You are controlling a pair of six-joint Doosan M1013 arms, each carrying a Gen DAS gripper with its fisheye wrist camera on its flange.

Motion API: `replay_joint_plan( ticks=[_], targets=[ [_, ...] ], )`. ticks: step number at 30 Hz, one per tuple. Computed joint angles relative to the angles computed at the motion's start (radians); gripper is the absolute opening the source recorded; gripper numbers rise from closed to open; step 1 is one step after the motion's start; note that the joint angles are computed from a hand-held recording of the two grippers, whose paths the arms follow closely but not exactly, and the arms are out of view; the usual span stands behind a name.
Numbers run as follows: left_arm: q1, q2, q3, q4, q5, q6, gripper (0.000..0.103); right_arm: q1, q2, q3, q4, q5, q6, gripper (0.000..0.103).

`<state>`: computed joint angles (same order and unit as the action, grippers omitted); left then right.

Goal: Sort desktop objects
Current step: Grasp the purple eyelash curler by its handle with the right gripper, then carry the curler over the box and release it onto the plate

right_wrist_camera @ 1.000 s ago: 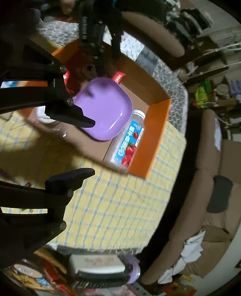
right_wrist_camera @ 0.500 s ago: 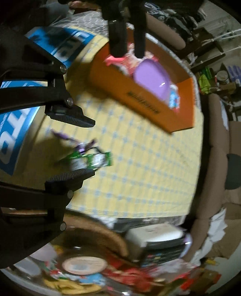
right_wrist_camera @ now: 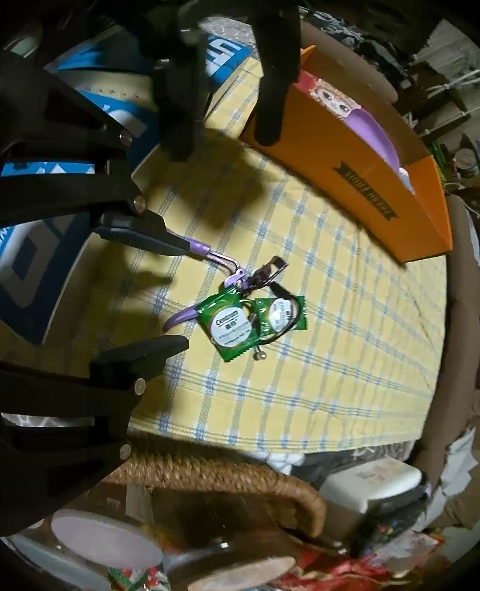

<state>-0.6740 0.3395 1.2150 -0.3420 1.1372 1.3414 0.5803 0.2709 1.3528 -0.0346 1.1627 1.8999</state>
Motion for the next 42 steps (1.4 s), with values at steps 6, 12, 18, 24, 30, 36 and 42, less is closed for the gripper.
replay_joint_plan(
  ticks=[6, 12, 18, 24, 30, 36, 42],
  targets=[
    [0.000, 0.010, -0.005, -0.004, 0.010, -0.001, 0.086, -0.006, 0.028, 0.004, -0.003, 0.029, -0.035, 0.028],
    [-0.006, 0.027, -0.021, 0.027, 0.036, -0.016, 0.086, -0.012, 0.029, 0.016, 0.021, 0.022, -0.047, 0.011],
    [-0.018, 0.064, -0.046, 0.072, 0.080, -0.017, 0.086, -0.057, 0.003, 0.048, 0.165, -0.032, -0.029, 0.011],
    [-0.028, 0.088, -0.063, 0.111, 0.104, 0.000, 0.016, -0.084, -0.011, 0.054, 0.244, -0.059, -0.012, 0.011],
    [-0.049, 0.093, -0.083, 0.172, 0.122, 0.027, 0.006, -0.063, 0.012, 0.008, 0.186, -0.014, -0.016, 0.010],
    [-0.037, 0.075, -0.107, 0.188, 0.120, 0.038, 0.006, -0.044, 0.014, -0.032, 0.149, 0.005, -0.021, 0.009],
    [-0.003, 0.047, -0.132, 0.154, 0.105, 0.033, 0.006, -0.015, 0.020, -0.123, 0.091, 0.032, -0.013, 0.009]
  ],
)
